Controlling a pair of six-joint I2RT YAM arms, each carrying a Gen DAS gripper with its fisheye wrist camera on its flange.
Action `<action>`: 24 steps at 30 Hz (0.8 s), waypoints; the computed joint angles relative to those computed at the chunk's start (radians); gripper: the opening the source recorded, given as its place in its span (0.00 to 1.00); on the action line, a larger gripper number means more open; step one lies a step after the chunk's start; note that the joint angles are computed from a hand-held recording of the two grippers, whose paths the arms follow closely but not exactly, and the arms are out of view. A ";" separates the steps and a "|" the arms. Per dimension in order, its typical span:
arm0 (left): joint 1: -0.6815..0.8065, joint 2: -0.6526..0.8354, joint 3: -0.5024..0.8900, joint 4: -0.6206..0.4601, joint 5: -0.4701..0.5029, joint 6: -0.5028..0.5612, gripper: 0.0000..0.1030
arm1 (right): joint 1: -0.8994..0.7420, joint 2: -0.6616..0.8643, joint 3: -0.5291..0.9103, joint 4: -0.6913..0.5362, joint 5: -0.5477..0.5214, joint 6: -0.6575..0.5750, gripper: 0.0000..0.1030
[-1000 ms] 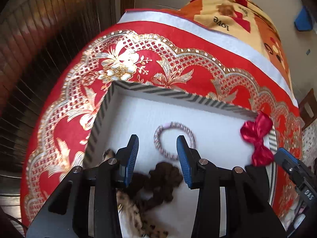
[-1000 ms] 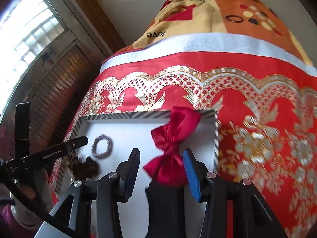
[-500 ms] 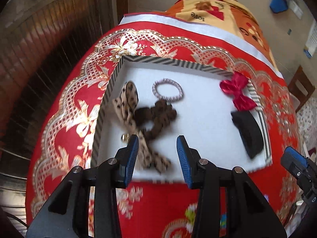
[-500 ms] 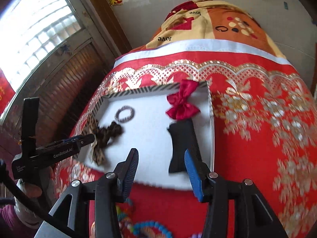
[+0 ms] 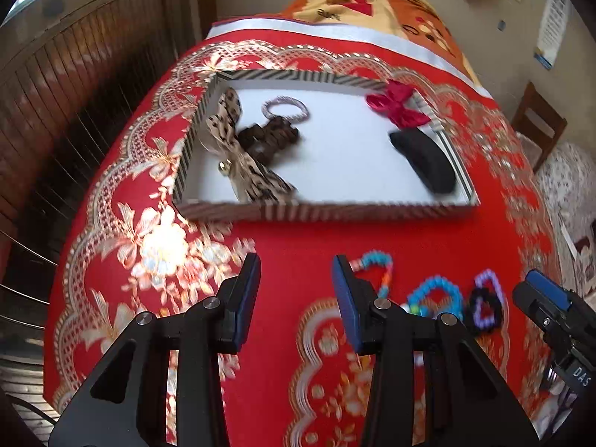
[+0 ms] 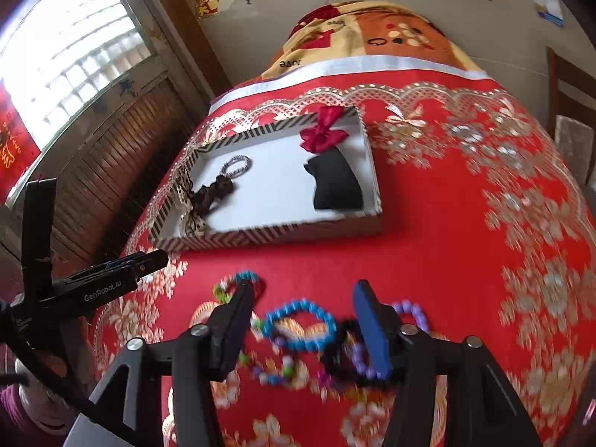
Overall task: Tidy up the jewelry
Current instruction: 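Withdraw both grippers back toward the remaining bracelets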
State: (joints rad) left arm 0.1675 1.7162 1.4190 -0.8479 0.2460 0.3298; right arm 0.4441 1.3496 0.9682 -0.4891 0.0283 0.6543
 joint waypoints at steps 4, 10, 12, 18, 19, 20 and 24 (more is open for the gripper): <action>-0.002 -0.071 -0.081 0.011 -0.002 0.033 0.38 | 0.065 -0.100 -0.082 -0.042 0.094 0.060 0.54; 0.000 -0.140 -0.163 0.017 -0.002 0.067 0.38 | 0.101 -0.224 -0.195 -0.090 0.135 0.158 0.54; 0.007 -0.157 -0.180 0.012 0.006 0.072 0.38 | 0.111 -0.255 -0.218 -0.101 0.144 0.178 0.54; 0.035 -0.184 -0.208 -0.012 0.033 0.090 0.38 | 0.151 -0.320 -0.270 -0.135 0.173 0.231 0.54; 0.039 -0.188 -0.213 -0.014 0.033 0.094 0.38 | 0.155 -0.330 -0.280 -0.136 0.176 0.237 0.54; 0.043 -0.190 -0.217 -0.015 0.032 0.097 0.38 | 0.155 -0.334 -0.285 -0.135 0.175 0.238 0.54; 0.058 -0.188 -0.221 -0.032 0.034 0.103 0.38 | 0.165 -0.364 -0.318 -0.129 0.179 0.253 0.54</action>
